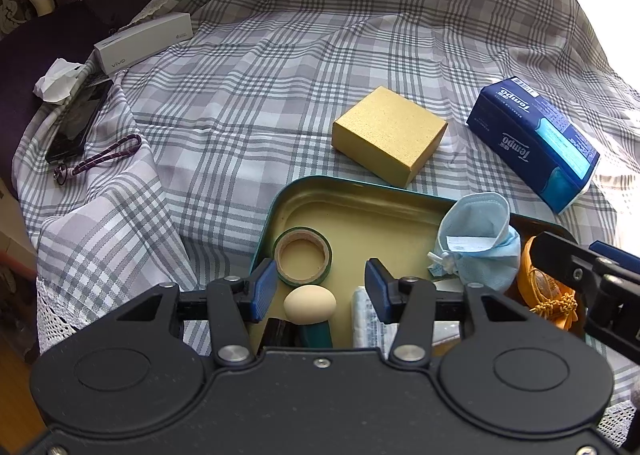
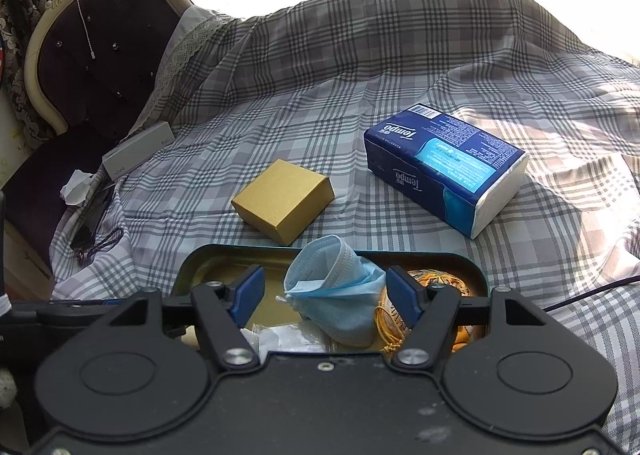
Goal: Organize soft objects
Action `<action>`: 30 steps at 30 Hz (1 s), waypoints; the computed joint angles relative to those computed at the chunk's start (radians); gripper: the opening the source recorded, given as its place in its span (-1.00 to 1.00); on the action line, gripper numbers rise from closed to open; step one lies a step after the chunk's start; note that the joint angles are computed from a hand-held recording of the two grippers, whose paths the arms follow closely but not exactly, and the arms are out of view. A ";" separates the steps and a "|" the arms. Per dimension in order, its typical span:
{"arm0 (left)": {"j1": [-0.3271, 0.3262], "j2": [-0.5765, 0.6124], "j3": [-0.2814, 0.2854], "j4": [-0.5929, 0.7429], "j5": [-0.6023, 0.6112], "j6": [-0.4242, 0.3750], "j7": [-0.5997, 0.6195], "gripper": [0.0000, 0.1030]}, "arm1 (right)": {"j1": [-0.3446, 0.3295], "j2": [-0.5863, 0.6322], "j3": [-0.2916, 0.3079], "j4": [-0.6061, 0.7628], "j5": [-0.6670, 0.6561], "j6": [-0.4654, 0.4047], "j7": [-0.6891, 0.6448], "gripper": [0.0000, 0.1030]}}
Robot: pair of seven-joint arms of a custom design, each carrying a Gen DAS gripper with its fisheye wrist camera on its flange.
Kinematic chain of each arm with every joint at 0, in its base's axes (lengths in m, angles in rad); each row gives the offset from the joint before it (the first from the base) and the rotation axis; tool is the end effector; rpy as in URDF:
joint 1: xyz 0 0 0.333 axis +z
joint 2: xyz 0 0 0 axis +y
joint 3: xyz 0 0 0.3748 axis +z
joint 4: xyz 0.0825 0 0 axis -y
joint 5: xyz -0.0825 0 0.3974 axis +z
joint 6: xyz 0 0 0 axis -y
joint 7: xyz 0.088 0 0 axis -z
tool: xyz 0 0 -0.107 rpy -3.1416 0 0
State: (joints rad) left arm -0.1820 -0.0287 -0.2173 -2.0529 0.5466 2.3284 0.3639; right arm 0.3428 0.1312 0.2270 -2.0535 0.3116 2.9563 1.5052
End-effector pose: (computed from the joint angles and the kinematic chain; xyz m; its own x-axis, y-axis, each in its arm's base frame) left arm 0.5396 -0.2192 0.5363 0.4611 -0.8870 0.0250 -0.7545 -0.4068 -0.5150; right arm 0.5521 0.3216 0.5158 0.4081 -0.8820 -0.2358 -0.7267 -0.1575 -0.6686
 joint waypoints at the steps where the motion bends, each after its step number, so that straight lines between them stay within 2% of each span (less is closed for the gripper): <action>1: -0.001 -0.001 0.000 0.000 0.000 0.000 -0.001 -0.05 | 0.009 -0.002 -0.013 0.000 -0.030 -0.008 0.029 0.30; 10: -0.010 0.000 -0.006 0.003 0.007 -0.014 -0.002 -0.05 | 0.028 -0.037 -0.056 -0.029 -0.158 -0.050 0.159 0.30; 30: -0.035 -0.012 -0.024 -0.013 0.008 -0.021 0.003 -0.05 | 0.039 -0.091 -0.091 -0.086 -0.264 -0.117 0.290 0.30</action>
